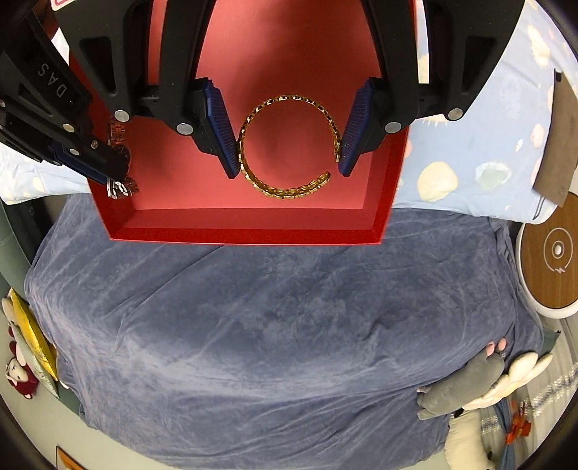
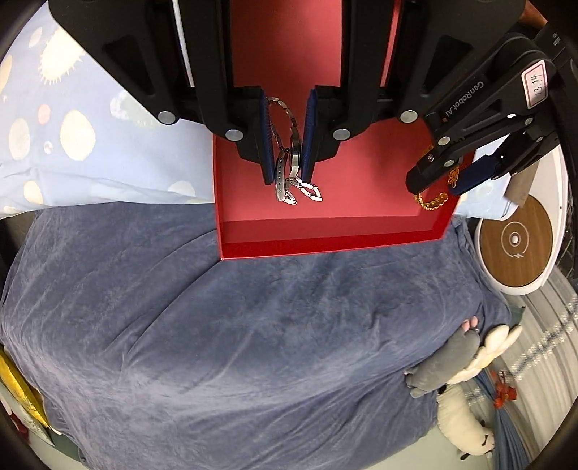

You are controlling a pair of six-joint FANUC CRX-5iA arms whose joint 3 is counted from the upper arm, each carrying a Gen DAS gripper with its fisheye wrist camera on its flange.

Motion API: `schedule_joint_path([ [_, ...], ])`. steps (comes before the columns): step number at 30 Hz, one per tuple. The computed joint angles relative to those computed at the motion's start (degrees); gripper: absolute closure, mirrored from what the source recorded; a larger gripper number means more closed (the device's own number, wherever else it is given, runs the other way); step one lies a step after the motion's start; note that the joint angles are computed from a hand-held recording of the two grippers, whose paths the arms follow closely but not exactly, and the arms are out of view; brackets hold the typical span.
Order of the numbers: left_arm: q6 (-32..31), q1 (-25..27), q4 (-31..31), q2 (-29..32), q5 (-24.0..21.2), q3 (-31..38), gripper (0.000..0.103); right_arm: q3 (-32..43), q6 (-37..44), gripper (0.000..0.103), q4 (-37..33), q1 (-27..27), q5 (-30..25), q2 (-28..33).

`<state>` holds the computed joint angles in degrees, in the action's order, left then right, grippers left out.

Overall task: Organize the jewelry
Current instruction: 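Carry both pieces into the red box and open both tools, then move the right tool to the pearl necklace and grasp it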

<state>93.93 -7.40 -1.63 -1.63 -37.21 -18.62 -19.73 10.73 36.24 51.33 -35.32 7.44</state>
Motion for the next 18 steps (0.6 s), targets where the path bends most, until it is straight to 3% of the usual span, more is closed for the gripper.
schedule_joint_path([
  [4, 0.74, 0.43, -0.42, 2.79, -1.07, 1.79, 0.048, -0.77, -2.75, 0.082, 4.07, -0.44, 0.01, 0.72],
  [9, 0.97, 0.81, -1.37, 0.49, 0.79, 0.01, 0.046, -6.28, -10.20, 0.078, 14.39, 0.89, -0.46, -3.62],
  [13, -1.23, 2.39, 2.47, -5.25, 5.33, -4.73, 0.018, -11.44, -14.76, 0.077, 17.41, 3.71, -1.10, -10.40],
  [18, 0.82, 2.28, -0.13, -11.96, 2.68, -5.58, 0.018, -15.72, -17.46, 0.075, 17.78, 11.64, -7.46, -18.86],
])
